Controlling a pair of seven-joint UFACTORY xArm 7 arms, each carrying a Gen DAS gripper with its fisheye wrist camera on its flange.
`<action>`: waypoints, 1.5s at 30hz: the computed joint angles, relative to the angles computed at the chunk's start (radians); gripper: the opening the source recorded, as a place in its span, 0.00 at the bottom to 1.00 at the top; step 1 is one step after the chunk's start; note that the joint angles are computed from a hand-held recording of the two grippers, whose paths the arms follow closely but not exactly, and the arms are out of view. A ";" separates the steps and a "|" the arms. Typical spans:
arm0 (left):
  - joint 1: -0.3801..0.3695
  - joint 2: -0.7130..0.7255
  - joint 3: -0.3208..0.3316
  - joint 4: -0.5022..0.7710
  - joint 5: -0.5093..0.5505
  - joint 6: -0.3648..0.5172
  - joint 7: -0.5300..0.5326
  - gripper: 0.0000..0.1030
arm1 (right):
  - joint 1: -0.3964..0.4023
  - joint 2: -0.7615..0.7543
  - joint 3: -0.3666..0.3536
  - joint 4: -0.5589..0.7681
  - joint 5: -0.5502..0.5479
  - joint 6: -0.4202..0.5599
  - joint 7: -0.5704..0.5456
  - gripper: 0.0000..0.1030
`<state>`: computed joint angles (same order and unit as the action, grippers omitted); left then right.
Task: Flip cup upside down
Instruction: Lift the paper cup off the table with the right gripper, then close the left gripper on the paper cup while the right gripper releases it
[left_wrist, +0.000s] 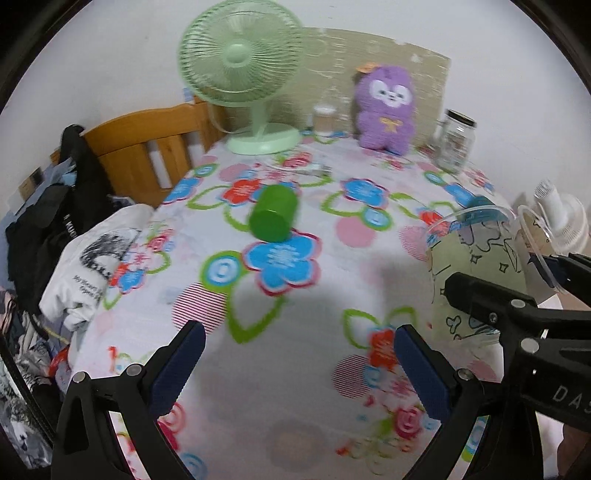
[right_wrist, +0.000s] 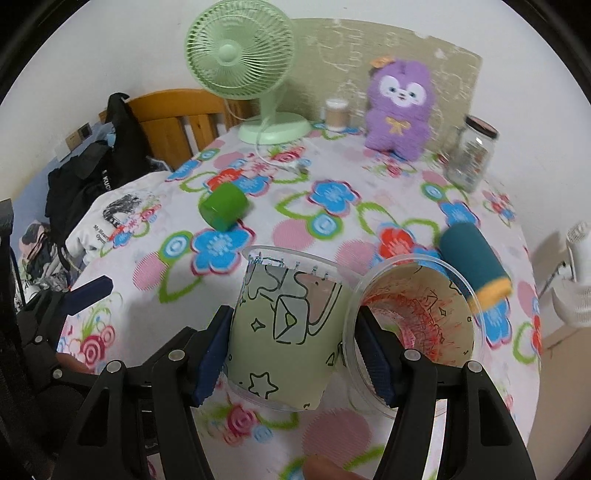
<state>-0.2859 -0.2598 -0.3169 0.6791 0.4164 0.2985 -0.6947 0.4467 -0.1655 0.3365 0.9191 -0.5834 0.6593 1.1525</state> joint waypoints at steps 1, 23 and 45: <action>-0.009 0.002 -0.004 0.000 -0.003 -0.001 0.003 1.00 | 0.003 -0.025 -0.002 -0.024 0.013 0.004 0.001 0.67; -0.132 -0.065 -0.019 -0.121 -0.133 0.034 0.037 1.00 | -0.004 -0.252 0.111 -0.245 0.140 0.093 -0.028 0.67; -0.134 -0.119 -0.007 -0.204 -0.205 0.035 0.076 1.00 | 0.043 -0.225 0.091 -0.256 0.147 0.079 -0.081 0.87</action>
<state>-0.4197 -0.3785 -0.3241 0.4750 0.2116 0.3334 -0.6182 0.4900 -0.3904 0.4279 0.6632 -0.4365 0.7379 1.0714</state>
